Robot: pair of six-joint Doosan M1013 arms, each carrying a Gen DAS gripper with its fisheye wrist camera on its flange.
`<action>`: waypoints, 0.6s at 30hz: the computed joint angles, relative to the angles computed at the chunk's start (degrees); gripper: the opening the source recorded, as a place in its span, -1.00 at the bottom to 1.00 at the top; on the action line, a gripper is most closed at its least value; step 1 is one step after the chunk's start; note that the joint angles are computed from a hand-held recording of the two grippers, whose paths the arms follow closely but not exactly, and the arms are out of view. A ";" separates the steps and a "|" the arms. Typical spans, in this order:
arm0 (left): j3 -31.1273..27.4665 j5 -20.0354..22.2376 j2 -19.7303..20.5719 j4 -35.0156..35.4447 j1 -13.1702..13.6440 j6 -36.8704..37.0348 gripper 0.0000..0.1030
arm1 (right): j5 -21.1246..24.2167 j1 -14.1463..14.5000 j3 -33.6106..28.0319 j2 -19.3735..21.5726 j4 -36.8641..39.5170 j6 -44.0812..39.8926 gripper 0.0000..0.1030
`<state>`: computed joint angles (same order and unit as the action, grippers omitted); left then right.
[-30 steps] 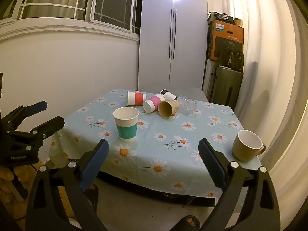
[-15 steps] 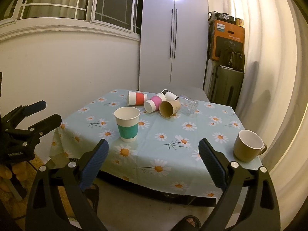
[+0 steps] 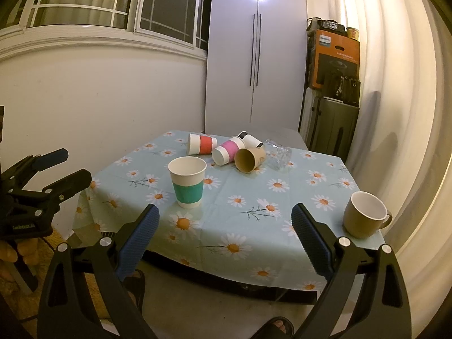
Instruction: Flip cup upright
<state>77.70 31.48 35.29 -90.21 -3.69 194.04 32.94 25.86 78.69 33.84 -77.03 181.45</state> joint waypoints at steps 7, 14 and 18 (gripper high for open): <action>0.05 0.04 0.00 0.14 0.01 -0.10 0.87 | -0.14 -0.01 0.05 -0.03 -0.27 0.25 0.82; 0.03 0.04 0.00 0.04 0.02 -0.08 0.87 | -0.24 -0.04 0.26 -0.05 -0.62 0.66 0.82; 0.22 0.14 -0.12 -0.04 0.00 0.09 0.87 | -0.22 -0.03 0.26 -0.06 -0.64 0.67 0.82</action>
<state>77.92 31.63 35.17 -90.25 -3.69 194.13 32.72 25.83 78.95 33.78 -77.67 182.11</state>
